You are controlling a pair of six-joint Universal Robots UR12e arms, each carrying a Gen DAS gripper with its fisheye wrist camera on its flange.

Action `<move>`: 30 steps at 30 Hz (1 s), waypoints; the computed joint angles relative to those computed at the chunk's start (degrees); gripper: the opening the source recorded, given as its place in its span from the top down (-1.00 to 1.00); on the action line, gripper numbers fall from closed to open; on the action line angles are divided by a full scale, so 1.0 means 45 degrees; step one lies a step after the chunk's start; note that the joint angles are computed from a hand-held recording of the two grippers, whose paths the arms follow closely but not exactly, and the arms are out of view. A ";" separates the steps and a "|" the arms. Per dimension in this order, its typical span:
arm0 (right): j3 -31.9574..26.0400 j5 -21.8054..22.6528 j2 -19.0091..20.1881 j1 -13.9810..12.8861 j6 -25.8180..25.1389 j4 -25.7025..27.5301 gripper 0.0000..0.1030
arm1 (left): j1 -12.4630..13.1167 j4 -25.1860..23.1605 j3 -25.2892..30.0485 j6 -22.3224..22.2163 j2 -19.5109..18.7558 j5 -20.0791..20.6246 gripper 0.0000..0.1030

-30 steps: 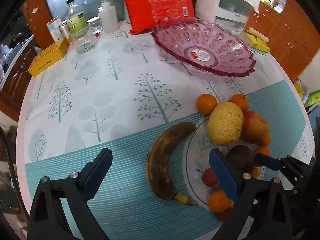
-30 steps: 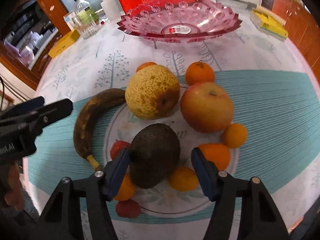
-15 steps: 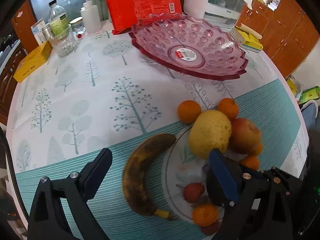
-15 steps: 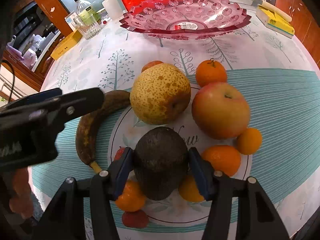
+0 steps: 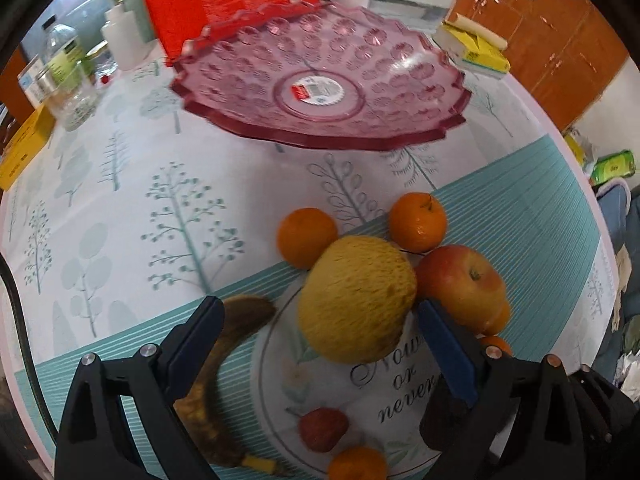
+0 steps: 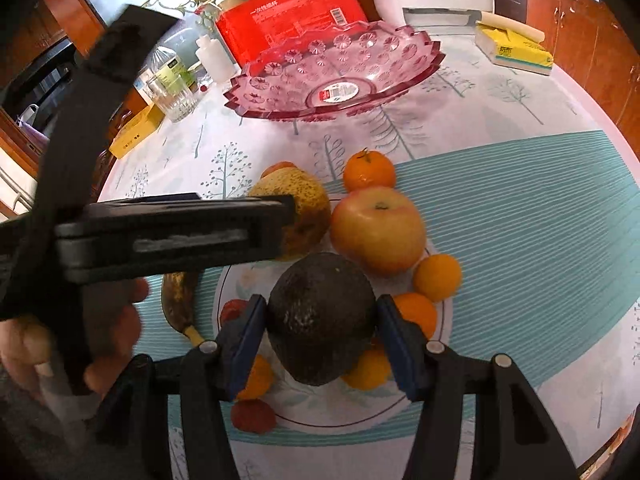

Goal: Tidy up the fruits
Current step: 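Grasp the speckled yellow pear with the left gripper while the right gripper holds the avocado, then lift the pear with the left gripper while the right gripper carries the avocado to the pink bowl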

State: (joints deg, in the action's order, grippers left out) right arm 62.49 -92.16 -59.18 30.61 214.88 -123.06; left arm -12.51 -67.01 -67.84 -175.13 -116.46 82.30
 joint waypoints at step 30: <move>0.0998 -0.0694 -0.0768 -0.0112 -0.0892 -0.1232 -0.10 | -0.0037 0.0696 -0.0743 0.0298 0.0801 -0.0226 -0.20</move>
State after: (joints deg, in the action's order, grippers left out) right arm 66.98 -95.28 -62.63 30.11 210.86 -128.60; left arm -12.67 -63.87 -71.18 -173.79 -112.85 81.28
